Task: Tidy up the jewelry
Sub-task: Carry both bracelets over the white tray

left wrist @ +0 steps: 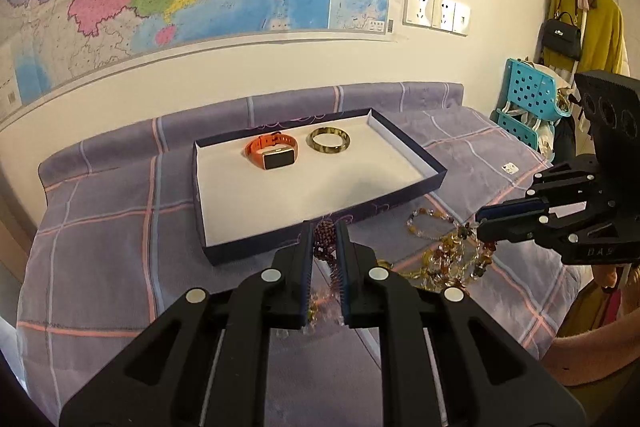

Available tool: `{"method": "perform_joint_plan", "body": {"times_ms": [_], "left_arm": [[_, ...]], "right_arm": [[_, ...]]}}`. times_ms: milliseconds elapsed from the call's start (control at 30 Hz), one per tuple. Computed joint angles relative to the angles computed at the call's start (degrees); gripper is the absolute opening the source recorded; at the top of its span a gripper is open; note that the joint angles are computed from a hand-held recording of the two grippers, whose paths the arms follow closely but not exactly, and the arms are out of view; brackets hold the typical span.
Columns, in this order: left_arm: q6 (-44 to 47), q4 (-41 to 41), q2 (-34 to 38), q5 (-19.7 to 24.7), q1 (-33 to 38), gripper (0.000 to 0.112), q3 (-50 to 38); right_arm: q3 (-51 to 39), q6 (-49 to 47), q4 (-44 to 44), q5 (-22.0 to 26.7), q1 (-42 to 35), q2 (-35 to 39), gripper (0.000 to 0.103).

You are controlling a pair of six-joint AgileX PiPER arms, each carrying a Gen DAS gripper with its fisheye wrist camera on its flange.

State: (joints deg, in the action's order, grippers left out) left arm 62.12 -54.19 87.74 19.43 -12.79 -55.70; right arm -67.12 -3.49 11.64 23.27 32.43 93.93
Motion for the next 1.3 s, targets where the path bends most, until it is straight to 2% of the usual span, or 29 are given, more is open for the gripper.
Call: {"method": "perform_joint_plan", "body": {"times_ms": [367,800,1300], "left_arm": [[-6.21,6.00,4.78,2.23,-0.67,0.012,-8.68],[-21.57,20.55,17.84,4.58,-2.32,0.012,-25.67],[-26.85,20.83,30.11,10.74,-0.85,0.012,-40.92]], "right_arm": [[-8.71,1.48,-4.50,2.03,-3.65,3.12,0.007],[-28.25,-0.33,-0.77,8.20,-9.00,17.46,0.007],[-45.21,-2.51,6.77,14.80,-11.26,31.36,0.007]]}}
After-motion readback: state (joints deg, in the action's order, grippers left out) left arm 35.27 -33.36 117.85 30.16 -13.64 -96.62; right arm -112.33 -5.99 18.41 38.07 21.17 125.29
